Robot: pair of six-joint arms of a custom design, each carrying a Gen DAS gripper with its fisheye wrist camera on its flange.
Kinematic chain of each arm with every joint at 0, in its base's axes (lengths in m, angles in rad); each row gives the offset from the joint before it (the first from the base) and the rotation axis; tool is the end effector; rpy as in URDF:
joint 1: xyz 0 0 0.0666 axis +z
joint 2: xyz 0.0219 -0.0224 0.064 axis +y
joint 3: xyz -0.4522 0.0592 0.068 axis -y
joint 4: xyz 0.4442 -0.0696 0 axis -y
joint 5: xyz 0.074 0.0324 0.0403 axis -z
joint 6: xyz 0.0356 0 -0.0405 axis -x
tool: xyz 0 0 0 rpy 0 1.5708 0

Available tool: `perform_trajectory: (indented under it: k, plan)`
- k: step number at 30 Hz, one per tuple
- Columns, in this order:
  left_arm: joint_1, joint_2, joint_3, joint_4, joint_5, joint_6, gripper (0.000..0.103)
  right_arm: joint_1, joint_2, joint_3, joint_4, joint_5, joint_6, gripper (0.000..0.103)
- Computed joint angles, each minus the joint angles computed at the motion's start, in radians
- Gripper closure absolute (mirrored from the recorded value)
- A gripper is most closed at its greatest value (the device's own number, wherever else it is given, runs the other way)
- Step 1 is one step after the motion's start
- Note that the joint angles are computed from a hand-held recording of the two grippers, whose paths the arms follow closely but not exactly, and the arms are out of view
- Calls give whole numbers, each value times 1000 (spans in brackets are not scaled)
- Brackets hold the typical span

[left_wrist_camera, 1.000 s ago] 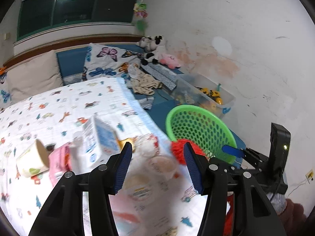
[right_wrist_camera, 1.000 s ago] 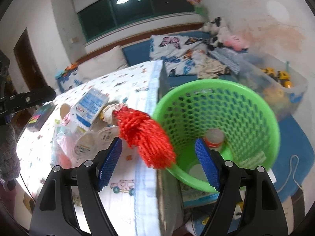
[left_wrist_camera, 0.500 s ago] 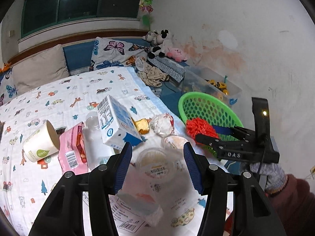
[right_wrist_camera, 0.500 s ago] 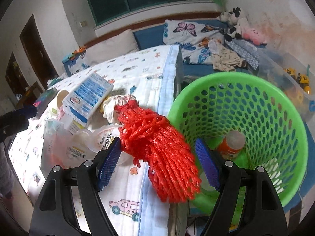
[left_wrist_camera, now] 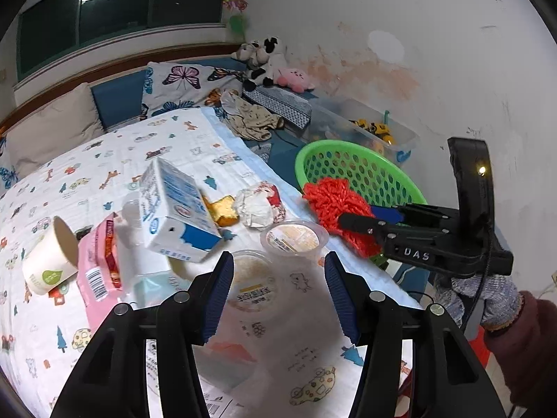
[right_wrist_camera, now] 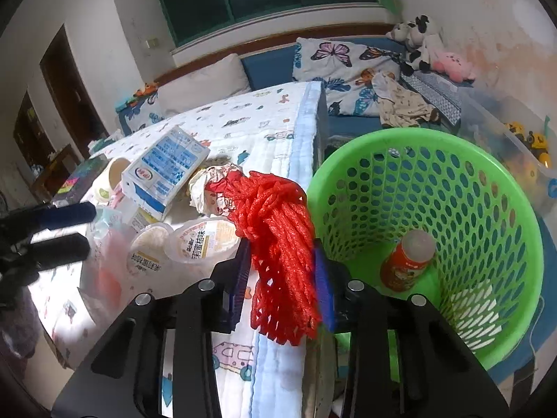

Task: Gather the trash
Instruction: 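Carry the red mesh net over the green basket and release it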

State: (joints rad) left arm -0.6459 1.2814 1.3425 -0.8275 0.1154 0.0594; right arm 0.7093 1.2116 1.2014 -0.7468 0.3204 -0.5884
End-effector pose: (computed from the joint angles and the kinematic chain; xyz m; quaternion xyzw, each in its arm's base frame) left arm 0.3806 -0.2925 0.5345 0.2872 0.8729 -0.1848 0.3484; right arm 0.3483 0.2836 0.4991 0.0082 0.9088 0.1194 0.3998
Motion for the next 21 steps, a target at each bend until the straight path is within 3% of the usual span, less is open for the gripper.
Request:
perform_trajectory:
  k: [8, 11, 21]
  plan:
    - [-12, 33, 22, -19, -15, -23, 50, 13, -42, -17, 20, 38, -20, 72]
    - [-29, 61, 41, -31, -24, -46, 40, 19, -64, -24, 20, 61, -27, 72]
    - [-61, 170, 131, -88, -34, -111, 37, 21, -127, -60, 4, 103, -57, 72]
